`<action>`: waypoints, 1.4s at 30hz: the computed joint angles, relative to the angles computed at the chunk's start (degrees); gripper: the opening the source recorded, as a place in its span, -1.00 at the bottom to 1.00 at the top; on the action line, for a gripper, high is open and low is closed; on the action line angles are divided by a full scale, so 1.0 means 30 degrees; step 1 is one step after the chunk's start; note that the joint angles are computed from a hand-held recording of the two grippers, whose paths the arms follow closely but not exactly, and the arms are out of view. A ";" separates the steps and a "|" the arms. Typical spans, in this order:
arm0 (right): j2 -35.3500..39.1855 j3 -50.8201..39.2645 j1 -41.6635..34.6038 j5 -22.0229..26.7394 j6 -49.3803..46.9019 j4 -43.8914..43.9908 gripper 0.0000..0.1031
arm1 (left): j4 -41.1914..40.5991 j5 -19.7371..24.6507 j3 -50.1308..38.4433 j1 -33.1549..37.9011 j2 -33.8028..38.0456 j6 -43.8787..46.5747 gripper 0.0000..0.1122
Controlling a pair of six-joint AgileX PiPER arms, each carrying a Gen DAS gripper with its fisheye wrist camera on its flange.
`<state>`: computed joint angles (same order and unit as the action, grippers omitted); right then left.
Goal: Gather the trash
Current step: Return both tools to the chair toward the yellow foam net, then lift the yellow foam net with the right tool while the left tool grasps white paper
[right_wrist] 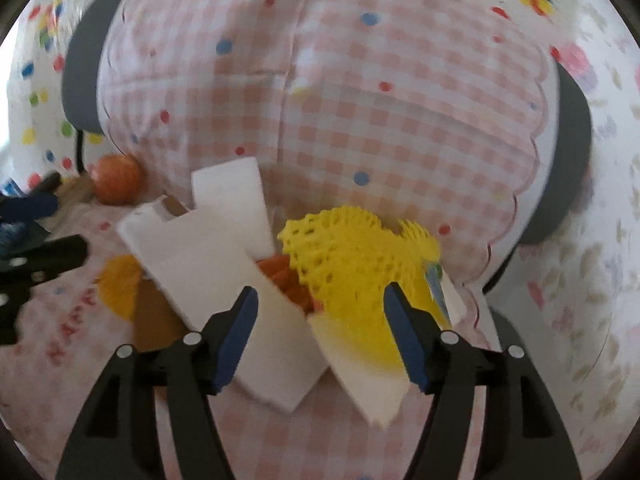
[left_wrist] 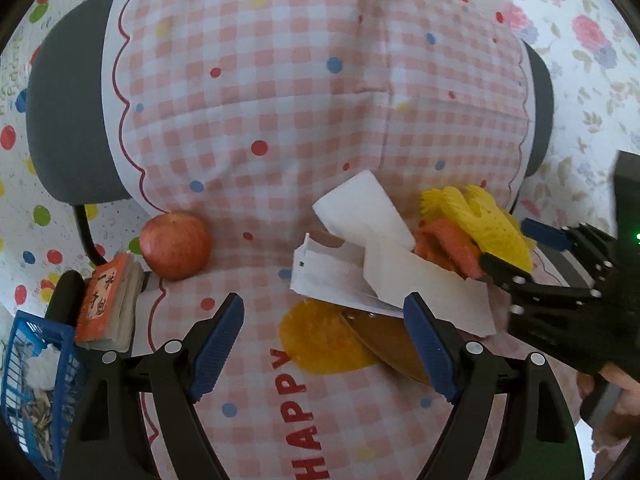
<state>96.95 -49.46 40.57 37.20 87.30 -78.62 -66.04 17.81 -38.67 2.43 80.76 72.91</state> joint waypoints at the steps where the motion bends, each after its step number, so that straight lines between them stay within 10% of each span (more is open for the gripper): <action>1: 0.0451 -0.0425 0.0002 0.0382 -0.0456 0.0156 0.25 | 0.0049 -0.0005 -0.0017 0.0032 0.0069 -0.0078 0.46; 5: 0.1590 -0.1708 0.0072 0.1823 -0.1931 0.0253 0.23 | 0.0836 -0.0412 -0.0088 -0.0155 0.0303 -0.0627 0.46; 9: -0.0088 -0.0969 -0.0339 0.1931 -0.1633 -0.0343 -0.76 | 0.1282 -0.0392 0.0328 -0.0588 -0.0218 -0.0684 0.46; 15: -0.7856 0.3712 -0.1350 0.1724 0.3852 -0.3395 -0.80 | 0.1449 -0.0342 0.0918 -0.2234 -0.1446 -0.0942 0.46; 24: -1.6113 0.9340 0.4063 0.9648 0.5259 0.0301 -0.80 | 0.4663 -0.1757 -0.0437 -0.7464 0.0087 -0.5845 0.52; 36: -1.7190 1.1748 0.0316 0.4660 0.6258 -0.0506 -0.80 | 0.9864 0.0999 -0.7690 -0.9419 0.6973 -1.4005 0.12; 42: -1.7434 1.2201 -0.3454 0.0701 0.6133 -0.1448 -0.80 | 0.9136 0.2821 -0.9435 -0.8989 0.8705 -1.4229 -0.50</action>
<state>44.65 -12.86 30.21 39.30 105.70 -82.97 -38.63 26.27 -66.98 -24.54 106.87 30.22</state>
